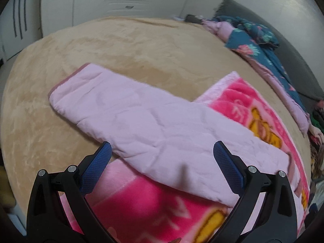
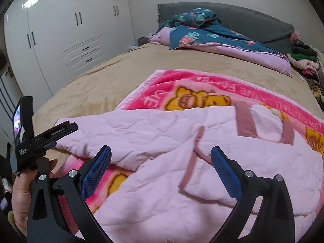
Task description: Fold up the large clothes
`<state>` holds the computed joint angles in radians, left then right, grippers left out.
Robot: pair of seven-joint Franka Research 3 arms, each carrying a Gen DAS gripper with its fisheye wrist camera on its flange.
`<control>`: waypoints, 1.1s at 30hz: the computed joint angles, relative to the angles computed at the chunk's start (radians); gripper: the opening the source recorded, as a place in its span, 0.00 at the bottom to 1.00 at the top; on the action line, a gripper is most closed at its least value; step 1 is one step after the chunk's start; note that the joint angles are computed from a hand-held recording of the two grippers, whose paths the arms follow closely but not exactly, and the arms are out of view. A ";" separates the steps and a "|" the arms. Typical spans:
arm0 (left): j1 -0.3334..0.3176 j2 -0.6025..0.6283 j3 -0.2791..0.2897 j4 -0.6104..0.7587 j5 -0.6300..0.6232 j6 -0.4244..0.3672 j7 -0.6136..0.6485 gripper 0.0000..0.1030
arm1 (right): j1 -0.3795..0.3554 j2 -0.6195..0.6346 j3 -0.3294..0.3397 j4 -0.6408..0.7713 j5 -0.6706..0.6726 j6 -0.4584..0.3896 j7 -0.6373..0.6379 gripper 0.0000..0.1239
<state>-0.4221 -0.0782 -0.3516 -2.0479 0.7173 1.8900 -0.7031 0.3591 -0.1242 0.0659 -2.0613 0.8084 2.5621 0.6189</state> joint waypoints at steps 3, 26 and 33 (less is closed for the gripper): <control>0.010 -0.025 0.011 -0.052 -0.036 0.035 -0.045 0.91 | 0.011 0.014 0.013 0.005 -0.016 -0.002 0.002 0.79; 0.105 -0.221 -0.030 -0.397 0.030 0.218 -0.486 0.91 | 0.028 0.062 0.035 -0.010 -0.036 -0.031 -0.049 0.79; 0.093 -0.267 -0.058 -0.415 0.040 0.130 -0.519 0.31 | -0.012 0.028 -0.004 -0.020 0.017 -0.035 -0.079 0.79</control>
